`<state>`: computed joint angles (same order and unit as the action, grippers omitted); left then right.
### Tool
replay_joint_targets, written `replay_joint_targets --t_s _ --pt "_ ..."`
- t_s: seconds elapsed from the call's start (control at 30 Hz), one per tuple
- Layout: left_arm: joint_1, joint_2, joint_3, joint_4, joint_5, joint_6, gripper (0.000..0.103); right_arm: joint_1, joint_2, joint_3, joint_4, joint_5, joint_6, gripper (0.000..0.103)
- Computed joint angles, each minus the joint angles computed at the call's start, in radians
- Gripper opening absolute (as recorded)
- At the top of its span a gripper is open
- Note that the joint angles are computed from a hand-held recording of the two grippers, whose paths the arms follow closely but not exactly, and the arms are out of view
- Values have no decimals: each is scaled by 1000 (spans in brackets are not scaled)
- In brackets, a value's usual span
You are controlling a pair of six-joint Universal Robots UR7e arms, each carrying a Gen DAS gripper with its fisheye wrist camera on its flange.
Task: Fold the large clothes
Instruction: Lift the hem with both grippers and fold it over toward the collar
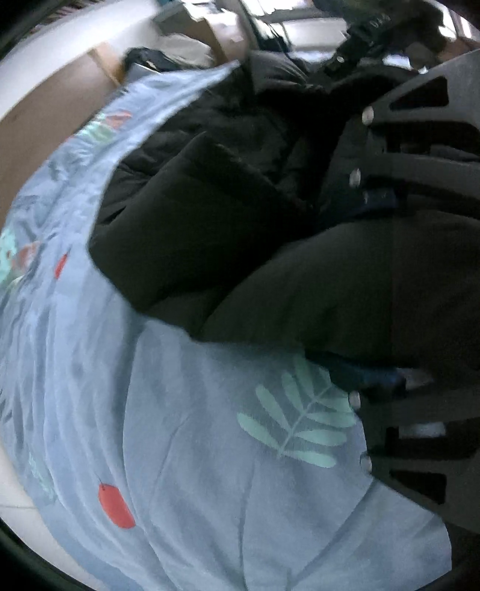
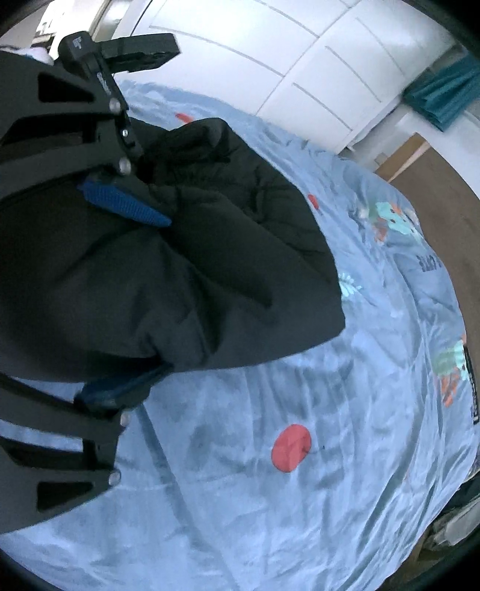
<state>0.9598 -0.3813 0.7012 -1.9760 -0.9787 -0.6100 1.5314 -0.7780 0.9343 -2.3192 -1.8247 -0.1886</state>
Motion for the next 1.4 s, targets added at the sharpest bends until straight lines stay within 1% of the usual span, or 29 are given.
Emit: replay_joint_targets --t_s 0.03,0.07,0.1,0.13,0.2,0.27,0.4,0.5,0.53,0.6,0.63,0.77,0.83,0.93,1.03,1.07,1.1,1.2,1.3,1.4 --pt "-5 14 -23 30 17 9 47 3 4 -7 18 -7 -6 46" --pt "-10 25 -43 57 29 19 39 5 5 -8 21 -15 -10 41" --pt "-13 36 -64 80 38 26 31 10 5 -7 21 -26 -17 31" --pt "-19 44 -82 106 50 33 26 17 4 -6 22 -40 -31 24" --pt "-28 49 -101 142 64 45 16 29 -1 2 18 -64 -56 20" --pt "-36 32 -86 145 63 63 12 43 -14 17 12 -81 -77 17" --pt "-62 -50 19 112 55 81 11 69 -57 63 -9 -79 -121 15" --pt "-79 -107 95 68 42 96 11 93 -111 129 -57 -80 -179 15" --pt "-87 -144 152 11 29 118 11 99 -133 154 -67 -68 -186 15" --pt "-102 -193 221 -37 27 138 11 109 -186 221 -103 -39 -202 15" --pt "-107 -218 258 -78 14 142 11 113 -210 253 -119 -25 -211 15" --pt "-135 -369 494 -312 -43 191 11 126 -302 363 -161 37 -221 15" --pt "-156 -430 595 -397 -46 225 11 133 -370 451 -210 60 -255 15" --pt "-194 -518 754 -518 -43 271 12 134 -461 565 -258 99 -278 15" --pt "-219 -597 902 -604 -55 260 14 127 -560 699 -299 133 -302 15" --pt "-220 -609 931 -620 -59 254 15 121 -582 730 -310 140 -304 15" --pt "-227 -635 986 -644 -64 240 16 115 -607 767 -321 149 -301 15" --pt "-235 -671 1075 -677 -73 211 19 92 -675 871 -358 175 -285 15" --pt "-234 -684 1127 -715 -81 190 22 70 -713 953 -394 189 -274 16" --pt "-243 -696 1170 -756 -78 172 25 51 -732 1015 -426 186 -278 16"
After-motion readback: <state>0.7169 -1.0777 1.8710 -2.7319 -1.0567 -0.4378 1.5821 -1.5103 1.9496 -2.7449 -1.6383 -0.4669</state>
